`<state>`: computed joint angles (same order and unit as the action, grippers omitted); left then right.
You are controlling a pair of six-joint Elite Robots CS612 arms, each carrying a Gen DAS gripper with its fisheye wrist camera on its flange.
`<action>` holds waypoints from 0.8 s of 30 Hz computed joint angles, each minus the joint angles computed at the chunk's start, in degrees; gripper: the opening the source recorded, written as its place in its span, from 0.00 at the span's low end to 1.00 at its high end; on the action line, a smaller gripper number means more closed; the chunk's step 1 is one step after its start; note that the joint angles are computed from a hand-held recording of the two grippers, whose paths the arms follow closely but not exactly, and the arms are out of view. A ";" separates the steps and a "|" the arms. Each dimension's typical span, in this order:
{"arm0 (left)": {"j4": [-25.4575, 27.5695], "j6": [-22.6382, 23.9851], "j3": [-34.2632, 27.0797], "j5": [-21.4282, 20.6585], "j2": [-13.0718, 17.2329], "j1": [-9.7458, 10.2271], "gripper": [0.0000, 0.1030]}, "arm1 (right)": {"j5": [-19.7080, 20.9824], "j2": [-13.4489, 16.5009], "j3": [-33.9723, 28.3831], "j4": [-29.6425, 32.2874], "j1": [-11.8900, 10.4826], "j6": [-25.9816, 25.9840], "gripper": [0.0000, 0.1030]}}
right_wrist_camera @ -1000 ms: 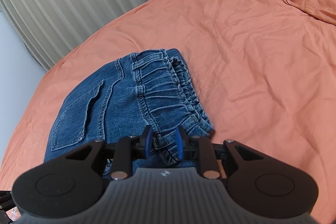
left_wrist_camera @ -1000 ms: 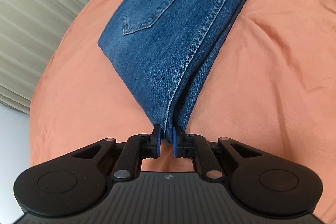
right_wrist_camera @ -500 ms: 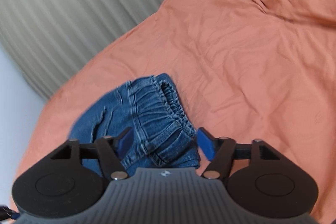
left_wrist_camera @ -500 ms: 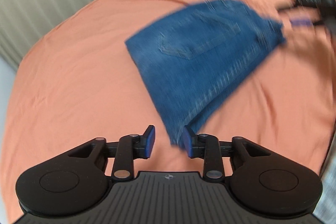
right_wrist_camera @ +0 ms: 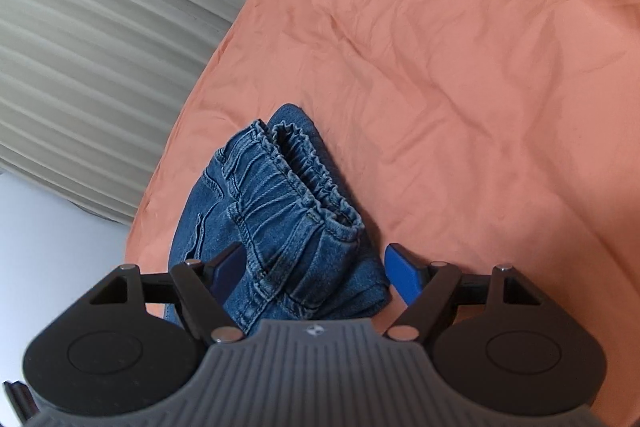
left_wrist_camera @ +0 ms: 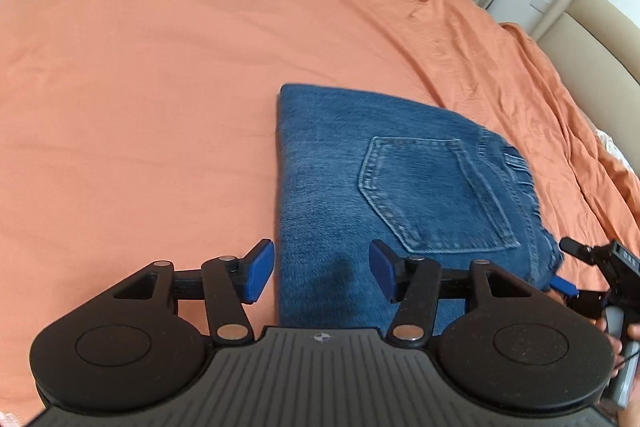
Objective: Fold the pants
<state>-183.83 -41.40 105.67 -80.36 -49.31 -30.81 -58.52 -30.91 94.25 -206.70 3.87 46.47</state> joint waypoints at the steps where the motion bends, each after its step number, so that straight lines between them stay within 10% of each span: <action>1: 0.73 -0.22 -0.67 -0.53 0.49 0.30 0.62 | 0.17 0.20 -0.47 0.55 0.07 -0.11 0.72; 24: -8.73 -2.94 -7.68 -12.39 9.43 6.09 0.73 | 1.39 3.73 -6.72 4.13 0.68 -0.64 0.60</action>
<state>-192.56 -44.33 98.00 -92.75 -39.89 -24.72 -57.13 -27.18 87.53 -202.57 4.55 45.83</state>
